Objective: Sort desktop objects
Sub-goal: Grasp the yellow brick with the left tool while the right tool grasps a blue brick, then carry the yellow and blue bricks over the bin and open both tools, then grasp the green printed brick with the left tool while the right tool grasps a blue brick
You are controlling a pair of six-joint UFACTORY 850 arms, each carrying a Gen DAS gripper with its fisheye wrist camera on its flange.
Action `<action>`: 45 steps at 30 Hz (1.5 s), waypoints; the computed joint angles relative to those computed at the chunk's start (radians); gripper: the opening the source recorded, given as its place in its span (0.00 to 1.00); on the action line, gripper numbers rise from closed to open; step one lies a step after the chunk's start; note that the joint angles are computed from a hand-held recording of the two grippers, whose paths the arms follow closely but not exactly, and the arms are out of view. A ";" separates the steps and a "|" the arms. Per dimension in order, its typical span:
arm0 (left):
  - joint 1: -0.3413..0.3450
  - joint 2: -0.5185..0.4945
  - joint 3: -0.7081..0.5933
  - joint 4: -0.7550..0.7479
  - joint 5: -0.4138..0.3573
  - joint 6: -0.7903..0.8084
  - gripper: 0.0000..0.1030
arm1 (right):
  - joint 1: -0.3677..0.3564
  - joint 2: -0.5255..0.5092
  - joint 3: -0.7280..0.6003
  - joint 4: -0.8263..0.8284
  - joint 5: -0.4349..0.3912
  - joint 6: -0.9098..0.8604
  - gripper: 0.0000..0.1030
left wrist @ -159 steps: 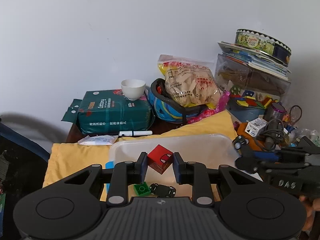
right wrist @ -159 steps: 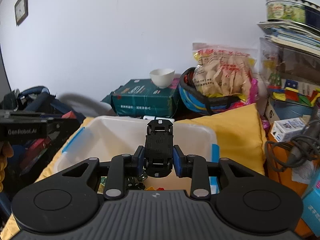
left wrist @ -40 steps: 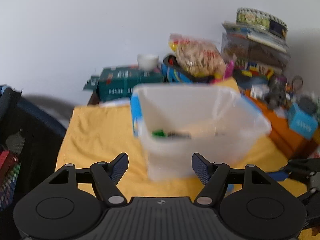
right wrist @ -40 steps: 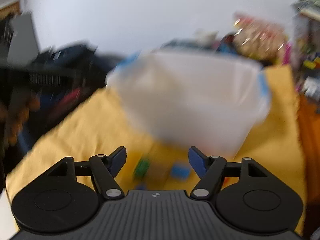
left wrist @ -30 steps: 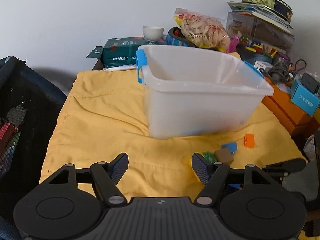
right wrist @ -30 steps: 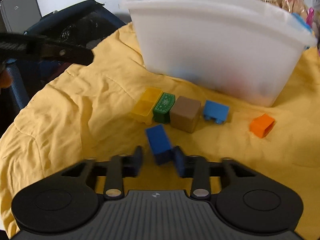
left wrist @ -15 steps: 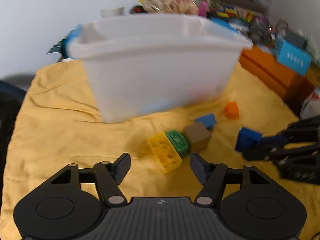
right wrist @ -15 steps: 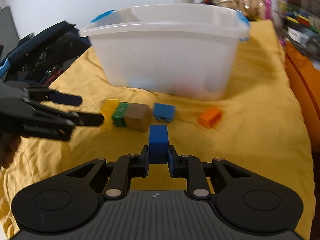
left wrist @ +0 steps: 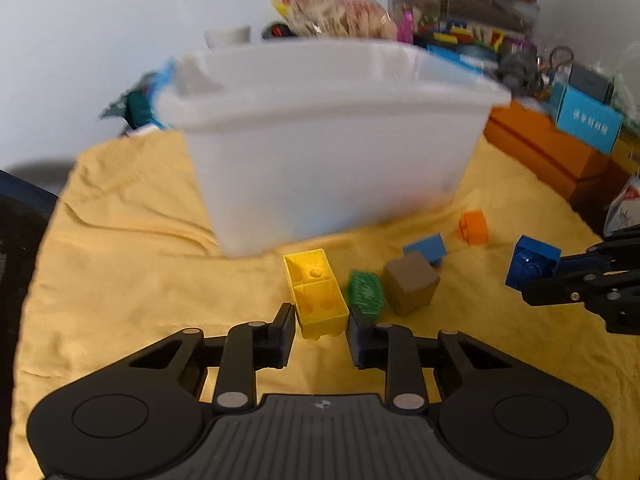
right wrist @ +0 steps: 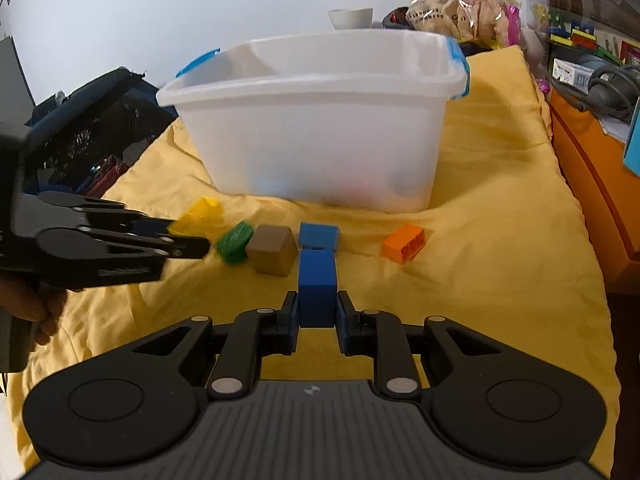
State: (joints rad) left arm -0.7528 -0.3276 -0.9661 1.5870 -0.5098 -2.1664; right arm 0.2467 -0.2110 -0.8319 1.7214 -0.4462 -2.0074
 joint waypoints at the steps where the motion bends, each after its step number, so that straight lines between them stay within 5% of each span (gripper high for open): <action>1: -0.003 0.019 0.013 0.007 -0.013 -0.015 0.30 | 0.000 0.001 -0.002 0.000 -0.003 0.004 0.21; 14: 0.016 0.195 0.039 0.034 -0.112 -0.051 0.30 | 0.016 0.027 -0.121 0.101 -0.075 -0.013 0.21; 22: 0.091 0.158 -0.099 0.067 -0.076 0.048 0.30 | 0.044 -0.044 -0.297 0.085 -0.039 0.002 0.21; 31: 0.141 0.063 -0.232 -0.012 -0.035 0.169 0.32 | 0.049 -0.159 -0.436 -0.115 0.010 0.220 0.21; 34: 0.154 0.012 -0.282 -0.149 -0.028 0.298 0.67 | 0.057 -0.207 -0.484 -0.243 0.046 0.367 0.34; 35: 0.151 -0.003 -0.290 -0.164 -0.046 0.318 0.70 | 0.057 -0.217 -0.489 -0.258 0.053 0.390 0.52; 36: 0.150 -0.008 -0.291 -0.175 -0.052 0.336 0.70 | 0.057 -0.221 -0.488 -0.240 0.061 0.375 0.53; 45: 0.104 0.049 -0.182 -0.028 -0.071 0.158 0.70 | 0.022 -0.147 -0.375 -0.090 0.002 0.176 0.53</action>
